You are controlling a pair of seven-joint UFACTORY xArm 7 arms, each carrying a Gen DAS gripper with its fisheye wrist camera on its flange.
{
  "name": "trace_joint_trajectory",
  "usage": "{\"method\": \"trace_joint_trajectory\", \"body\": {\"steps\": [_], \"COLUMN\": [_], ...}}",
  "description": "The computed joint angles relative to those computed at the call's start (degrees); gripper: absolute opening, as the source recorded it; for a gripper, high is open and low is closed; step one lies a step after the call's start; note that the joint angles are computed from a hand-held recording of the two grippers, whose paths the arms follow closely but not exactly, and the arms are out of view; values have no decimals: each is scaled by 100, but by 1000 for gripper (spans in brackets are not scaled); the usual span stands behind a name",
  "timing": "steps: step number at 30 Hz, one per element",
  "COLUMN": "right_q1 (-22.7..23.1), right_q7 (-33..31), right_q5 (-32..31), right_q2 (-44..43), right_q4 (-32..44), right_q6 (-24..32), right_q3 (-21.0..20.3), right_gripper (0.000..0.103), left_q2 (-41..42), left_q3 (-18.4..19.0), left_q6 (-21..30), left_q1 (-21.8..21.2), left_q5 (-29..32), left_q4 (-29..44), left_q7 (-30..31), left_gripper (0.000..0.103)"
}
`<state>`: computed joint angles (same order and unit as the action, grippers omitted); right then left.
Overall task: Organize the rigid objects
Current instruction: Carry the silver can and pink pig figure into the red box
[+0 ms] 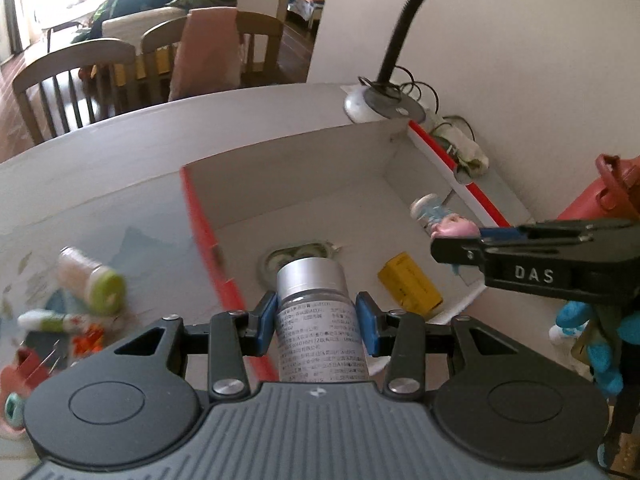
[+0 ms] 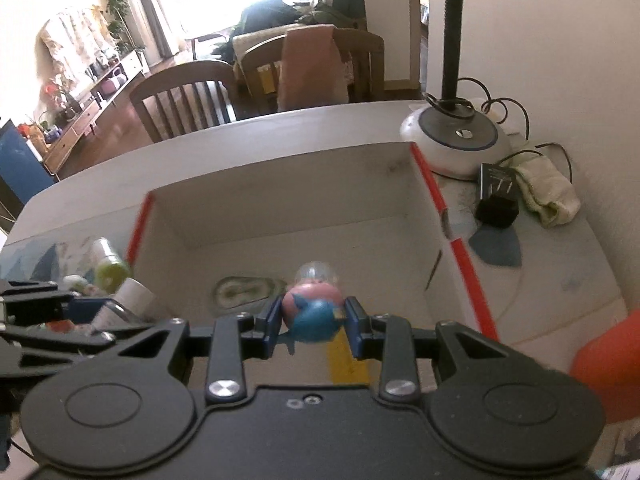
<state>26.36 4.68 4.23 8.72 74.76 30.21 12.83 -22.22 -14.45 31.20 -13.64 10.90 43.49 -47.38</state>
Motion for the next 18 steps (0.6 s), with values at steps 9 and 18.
{"method": "trace_joint_trajectory", "body": {"steps": [9,18], "right_q1": [86,128], "right_q7": [178,95], "right_q5": [-556,-654], "right_q2": [903,1586], "right_q4": [764,1546], "right_q6": [145,565], "right_q3": [-200,-275], "right_gripper": [32,32], "left_q2": [1563,2344], "left_q3": [144,465], "left_q6": [170,393], "left_q1": [-208,-437], "left_q5": [104,-164], "left_q4": [1066,1636], "left_q7": [87,168], "left_gripper": [42,42]}}
